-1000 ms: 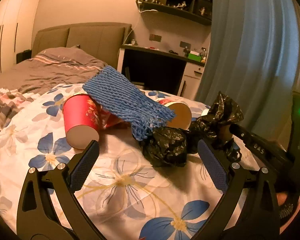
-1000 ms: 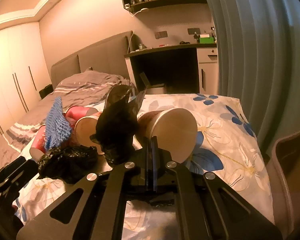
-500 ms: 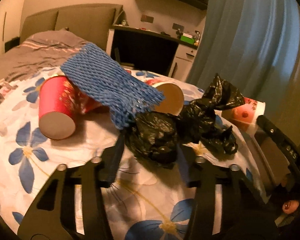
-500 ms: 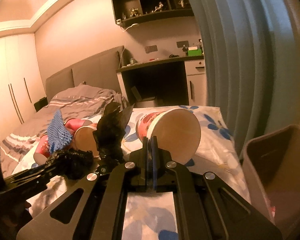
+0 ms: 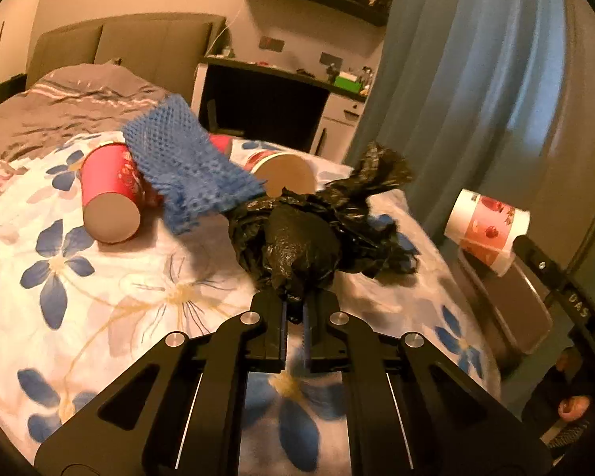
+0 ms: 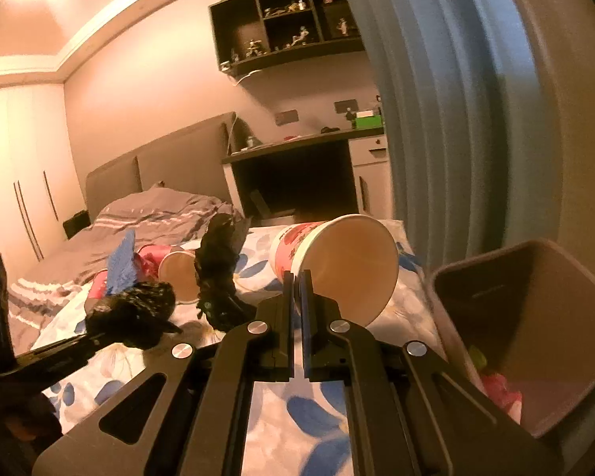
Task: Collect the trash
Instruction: 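Grasp the black plastic bag with the left tool while the right tool grasps the white paper cup, then carry the black bag and white cup over the brown wastebasket with both tools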
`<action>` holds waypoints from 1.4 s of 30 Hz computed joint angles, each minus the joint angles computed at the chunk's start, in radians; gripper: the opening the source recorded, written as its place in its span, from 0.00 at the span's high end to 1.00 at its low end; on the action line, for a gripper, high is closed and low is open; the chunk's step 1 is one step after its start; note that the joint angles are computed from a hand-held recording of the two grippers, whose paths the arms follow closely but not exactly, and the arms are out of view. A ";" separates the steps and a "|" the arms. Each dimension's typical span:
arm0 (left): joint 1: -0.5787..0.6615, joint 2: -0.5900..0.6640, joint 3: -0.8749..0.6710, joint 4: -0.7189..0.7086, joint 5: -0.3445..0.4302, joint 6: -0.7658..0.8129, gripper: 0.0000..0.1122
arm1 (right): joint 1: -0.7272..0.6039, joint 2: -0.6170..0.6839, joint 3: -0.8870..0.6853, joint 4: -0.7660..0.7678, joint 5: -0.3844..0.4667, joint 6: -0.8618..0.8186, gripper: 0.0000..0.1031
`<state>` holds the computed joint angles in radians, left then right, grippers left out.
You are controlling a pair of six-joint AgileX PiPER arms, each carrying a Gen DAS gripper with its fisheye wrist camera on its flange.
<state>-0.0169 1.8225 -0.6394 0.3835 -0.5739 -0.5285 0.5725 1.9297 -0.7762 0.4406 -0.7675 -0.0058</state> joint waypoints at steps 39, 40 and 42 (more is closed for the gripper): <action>-0.212 -0.130 0.081 0.049 -0.053 0.012 0.96 | 0.026 -0.222 0.387 0.139 -0.261 0.057 0.96; -0.220 -0.125 0.078 0.052 -0.052 0.011 0.96 | 0.024 -0.223 0.392 0.140 -0.265 0.058 0.96; -0.234 -0.106 0.063 0.074 -0.048 0.000 0.96 | 0.016 -0.222 0.395 0.134 -0.266 0.065 0.96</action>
